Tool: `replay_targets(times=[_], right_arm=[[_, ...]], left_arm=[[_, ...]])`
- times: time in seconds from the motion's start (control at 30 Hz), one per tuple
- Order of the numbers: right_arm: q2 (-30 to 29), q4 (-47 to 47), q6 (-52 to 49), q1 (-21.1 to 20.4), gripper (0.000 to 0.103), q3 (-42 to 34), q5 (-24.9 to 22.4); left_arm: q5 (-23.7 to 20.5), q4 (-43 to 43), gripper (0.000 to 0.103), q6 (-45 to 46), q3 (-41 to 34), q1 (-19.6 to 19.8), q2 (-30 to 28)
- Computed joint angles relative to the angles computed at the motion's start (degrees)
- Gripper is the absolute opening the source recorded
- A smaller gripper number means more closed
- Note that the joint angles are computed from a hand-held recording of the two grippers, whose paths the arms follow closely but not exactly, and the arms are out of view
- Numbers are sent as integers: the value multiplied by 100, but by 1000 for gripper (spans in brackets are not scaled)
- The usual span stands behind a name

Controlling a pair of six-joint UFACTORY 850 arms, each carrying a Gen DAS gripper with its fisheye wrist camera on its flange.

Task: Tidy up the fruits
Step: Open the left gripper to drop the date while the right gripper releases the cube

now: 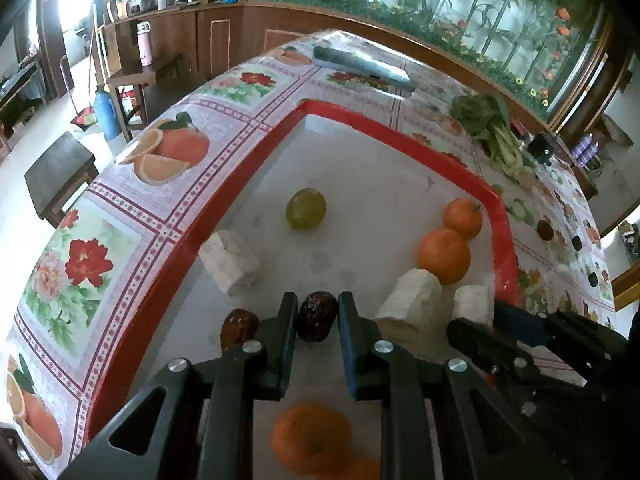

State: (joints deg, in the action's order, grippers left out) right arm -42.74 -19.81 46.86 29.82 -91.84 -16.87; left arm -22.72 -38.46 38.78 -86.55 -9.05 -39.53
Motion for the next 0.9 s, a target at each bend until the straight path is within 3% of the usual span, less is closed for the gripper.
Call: replay_targets(times=[0.27, 0.43, 0.9], right_arm=[[-83, -192, 79, 32, 32, -111, -155], [-86, -62, -8, 21, 35, -109, -88], [370, 157, 146, 25, 39, 408, 188]], left_arm=[[62, 309, 25, -273, 4, -48, 13], [89, 407, 41, -372, 93, -64, 87], [559, 339, 66, -339, 658, -120, 570]])
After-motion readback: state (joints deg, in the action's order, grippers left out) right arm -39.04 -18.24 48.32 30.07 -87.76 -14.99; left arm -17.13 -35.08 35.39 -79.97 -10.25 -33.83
